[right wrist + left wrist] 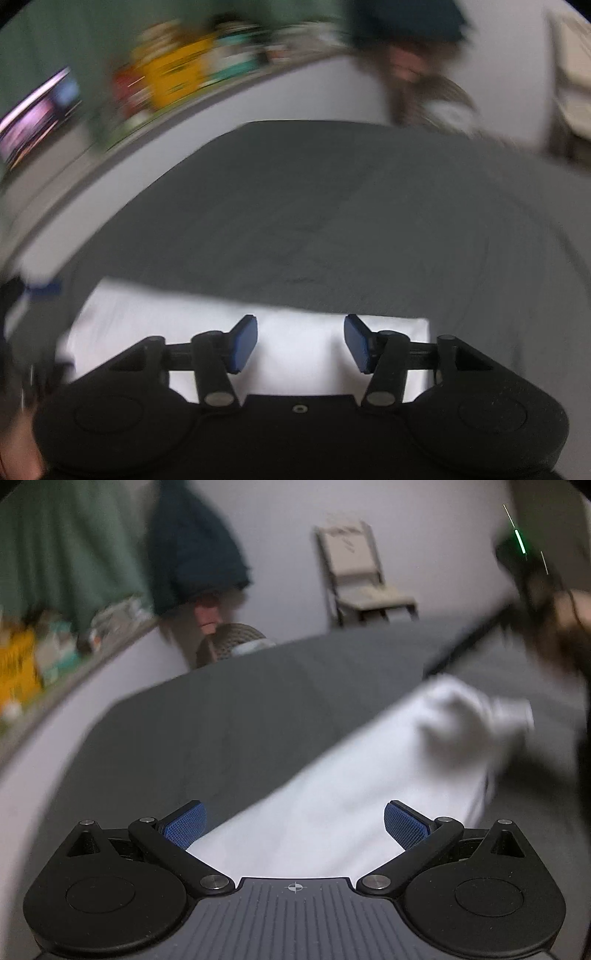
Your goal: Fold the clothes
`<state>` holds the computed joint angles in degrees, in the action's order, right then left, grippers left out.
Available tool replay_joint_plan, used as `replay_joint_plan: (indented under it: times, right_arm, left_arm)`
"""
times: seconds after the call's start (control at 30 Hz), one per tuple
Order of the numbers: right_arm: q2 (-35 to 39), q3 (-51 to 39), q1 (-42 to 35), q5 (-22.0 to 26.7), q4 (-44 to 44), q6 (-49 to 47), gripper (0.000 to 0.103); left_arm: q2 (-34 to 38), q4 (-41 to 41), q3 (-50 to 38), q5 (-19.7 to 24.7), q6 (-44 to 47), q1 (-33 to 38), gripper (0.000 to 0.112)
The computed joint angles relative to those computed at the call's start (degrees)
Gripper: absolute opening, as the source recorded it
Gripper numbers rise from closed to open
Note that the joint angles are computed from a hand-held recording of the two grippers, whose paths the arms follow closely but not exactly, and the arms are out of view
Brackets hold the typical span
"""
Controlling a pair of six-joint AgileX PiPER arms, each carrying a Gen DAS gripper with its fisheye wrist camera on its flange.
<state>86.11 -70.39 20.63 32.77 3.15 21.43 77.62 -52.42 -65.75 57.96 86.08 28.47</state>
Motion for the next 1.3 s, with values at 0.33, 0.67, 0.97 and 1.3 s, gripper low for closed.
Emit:
replay_joint_plan:
  times: [0.33, 0.67, 0.97, 1.3]
  right_arm:
    - [9.10, 0.67, -0.50, -5.37, -5.17, 4.46, 0.052]
    - [2.98, 7.93, -0.25, -9.72, -9.13, 9.59, 0.045]
    - [-0.52, 11.74, -1.84, -14.64, -8.53, 14.71, 0.059]
    - [-1.67, 16.25, -7.33, -21.05, 4.60, 5.77, 0.067]
  left_arm:
    - [9.10, 1.49, 5.76, -23.71, -18.59, -9.61, 0.103]
    - [6.54, -1.24, 11.13, -27.34, -16.47, -8.15, 0.103]
    - [-4.20, -27.43, 19.95, -32.47, -0.28, -23.86, 0.103]
    - [5.19, -35.25, 16.89, -44.37, -3.07, -32.74, 0.103]
